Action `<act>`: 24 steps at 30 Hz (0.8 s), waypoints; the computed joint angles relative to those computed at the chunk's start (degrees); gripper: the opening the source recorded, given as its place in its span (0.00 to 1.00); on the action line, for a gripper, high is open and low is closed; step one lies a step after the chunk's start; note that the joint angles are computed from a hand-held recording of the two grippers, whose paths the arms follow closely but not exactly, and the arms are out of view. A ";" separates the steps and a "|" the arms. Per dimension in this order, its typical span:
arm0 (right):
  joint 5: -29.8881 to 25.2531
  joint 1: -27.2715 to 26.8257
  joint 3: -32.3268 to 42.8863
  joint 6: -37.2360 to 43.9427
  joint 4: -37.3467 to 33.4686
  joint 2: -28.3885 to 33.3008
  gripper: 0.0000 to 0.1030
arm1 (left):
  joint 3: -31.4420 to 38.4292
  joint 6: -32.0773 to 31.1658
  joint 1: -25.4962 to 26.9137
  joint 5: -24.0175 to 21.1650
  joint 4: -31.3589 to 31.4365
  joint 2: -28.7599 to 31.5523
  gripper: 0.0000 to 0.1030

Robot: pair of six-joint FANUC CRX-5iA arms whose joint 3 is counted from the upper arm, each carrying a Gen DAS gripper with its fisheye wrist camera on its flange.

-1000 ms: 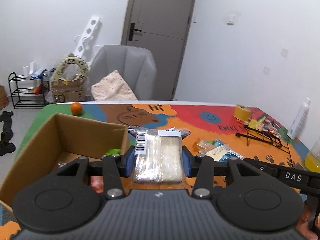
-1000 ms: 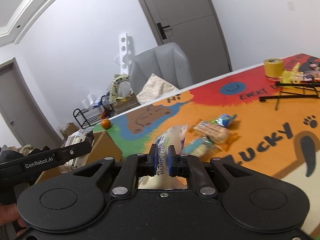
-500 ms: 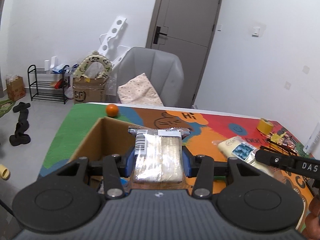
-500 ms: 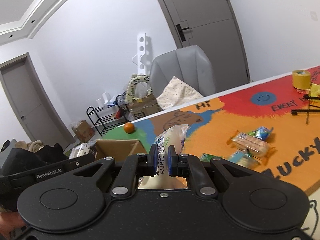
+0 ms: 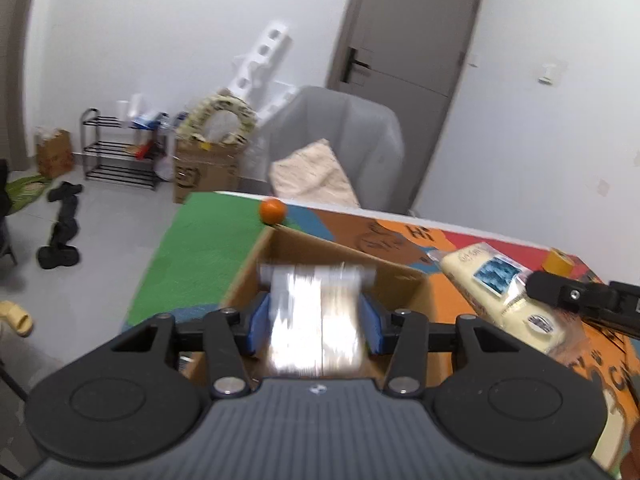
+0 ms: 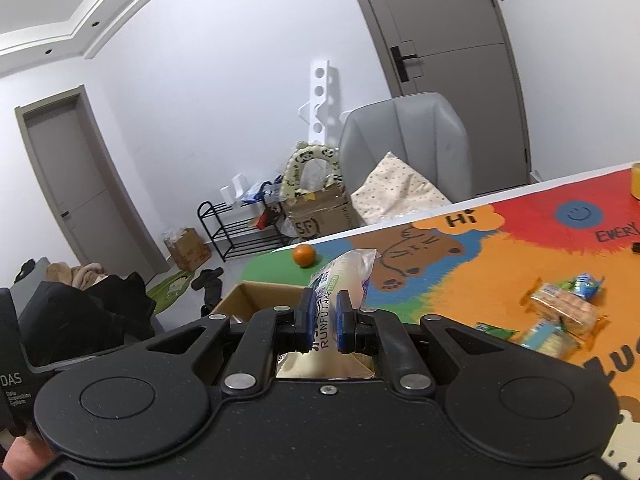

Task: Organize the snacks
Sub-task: 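Open both grippers to drop the snacks into the box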

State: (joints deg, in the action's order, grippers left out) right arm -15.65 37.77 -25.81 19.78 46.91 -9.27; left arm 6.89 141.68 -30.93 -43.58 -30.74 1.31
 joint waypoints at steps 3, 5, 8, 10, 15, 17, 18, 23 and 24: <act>-0.44 1.07 1.43 2.10 -1.75 1.00 0.08 | -1.70 0.29 1.00 1.58 0.37 -1.67 0.52; -0.60 1.70 2.38 3.36 -2.78 1.73 0.08 | -2.37 0.98 1.31 1.82 -0.01 -2.53 0.53; -0.49 2.65 3.52 4.88 -4.30 2.52 0.08 | -2.93 0.79 1.84 1.86 0.12 -3.25 0.54; 0.24 3.01 4.05 5.90 -5.78 2.83 0.09 | -3.21 0.35 2.22 1.94 0.62 -3.53 0.56; 0.70 3.52 6.86 13.09 -15.36 3.96 0.25 | -3.37 0.48 2.40 1.78 0.29 -3.84 0.67; 0.02 3.46 6.53 12.18 -14.47 3.77 0.26 | -3.29 0.52 2.43 1.58 0.38 -3.78 0.69; -0.53 3.49 6.78 12.87 -15.52 3.68 0.26 | -3.19 0.44 2.46 1.53 0.51 -3.69 0.71; -1.75 2.90 4.79 10.00 -13.14 2.02 0.41 | -2.54 0.90 1.85 1.34 0.24 -3.15 0.79; -1.74 2.81 4.23 9.55 -12.59 1.58 0.44 | -2.42 0.74 1.70 1.40 0.20 -2.99 0.82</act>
State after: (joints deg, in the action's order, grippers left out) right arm -17.39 40.58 -21.58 29.33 34.32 -7.68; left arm 4.47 142.43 -29.23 -42.19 -30.54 -1.68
